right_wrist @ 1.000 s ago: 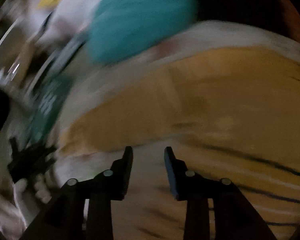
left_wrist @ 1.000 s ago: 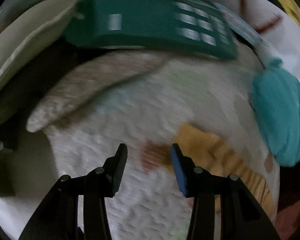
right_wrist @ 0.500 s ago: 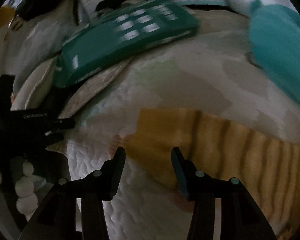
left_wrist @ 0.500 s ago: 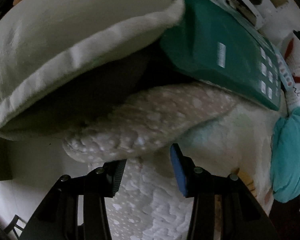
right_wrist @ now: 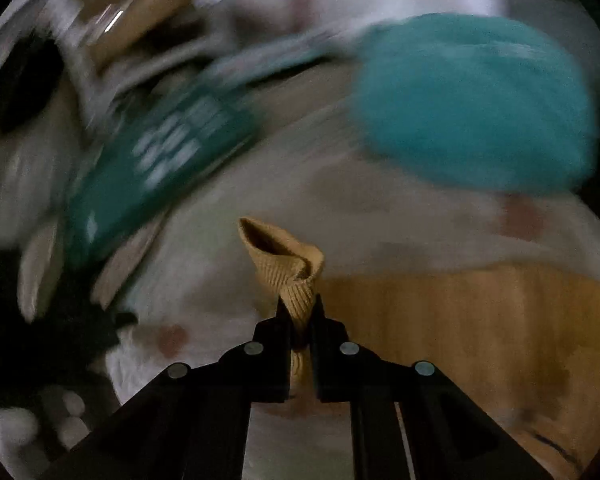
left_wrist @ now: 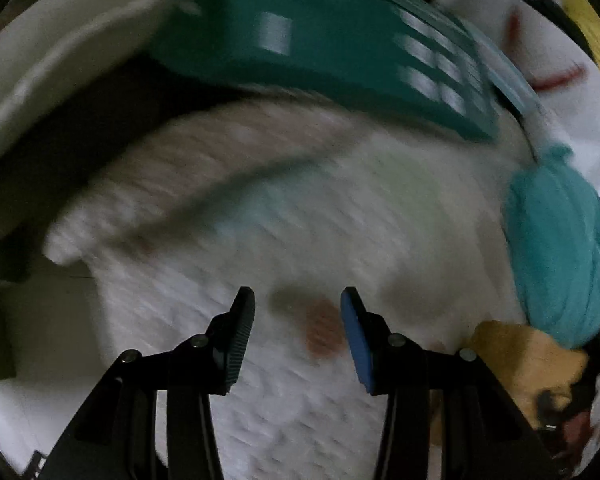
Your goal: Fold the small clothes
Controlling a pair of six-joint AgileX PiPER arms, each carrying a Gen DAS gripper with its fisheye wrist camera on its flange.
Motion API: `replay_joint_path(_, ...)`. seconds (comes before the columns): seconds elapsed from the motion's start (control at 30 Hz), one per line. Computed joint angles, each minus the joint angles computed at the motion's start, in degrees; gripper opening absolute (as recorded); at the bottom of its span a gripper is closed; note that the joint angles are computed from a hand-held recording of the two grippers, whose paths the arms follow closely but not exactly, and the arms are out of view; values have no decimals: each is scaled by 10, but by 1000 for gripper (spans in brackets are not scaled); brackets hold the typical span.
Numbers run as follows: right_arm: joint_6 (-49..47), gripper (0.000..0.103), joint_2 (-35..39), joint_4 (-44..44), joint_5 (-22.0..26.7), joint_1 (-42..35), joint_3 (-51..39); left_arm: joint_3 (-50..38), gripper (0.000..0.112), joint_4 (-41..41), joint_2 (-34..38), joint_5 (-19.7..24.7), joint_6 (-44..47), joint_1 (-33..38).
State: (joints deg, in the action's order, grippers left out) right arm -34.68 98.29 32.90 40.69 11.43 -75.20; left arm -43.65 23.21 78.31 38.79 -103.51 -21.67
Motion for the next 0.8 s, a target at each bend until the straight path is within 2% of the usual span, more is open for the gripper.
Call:
replay_joint_path(0.13, -14, 8, -12, -5, 61, -205, -41, -84, 44, -19, 66, -12, 59, -55)
replay_joint_path(0.17, -5, 8, 2, -19, 75, -262, -62, -93, 44, -29, 76, -25, 81, -56)
replay_joint_path(0.23, 7, 8, 35, -35, 95, -342, -104, -155, 44, -51, 123, -23, 120, -87)
replay_joint_path(0.33, 45, 8, 100, -87, 97, -419, -173, -240, 45, -91, 186, -14, 183, -120)
replay_joint_path(0.5, 103, 8, 194, -141, 95, -487, -250, -360, 46, -139, 271, 29, 264, -158)
replay_joint_path(0.6, 105, 8, 239, -150, 107, -514, -299, -472, 46, -157, 349, 73, 289, -186)
replay_joint_path(0.8, 124, 9, 283, -192, 97, -517, -340, -622, 46, -185, 453, 151, 348, -212)
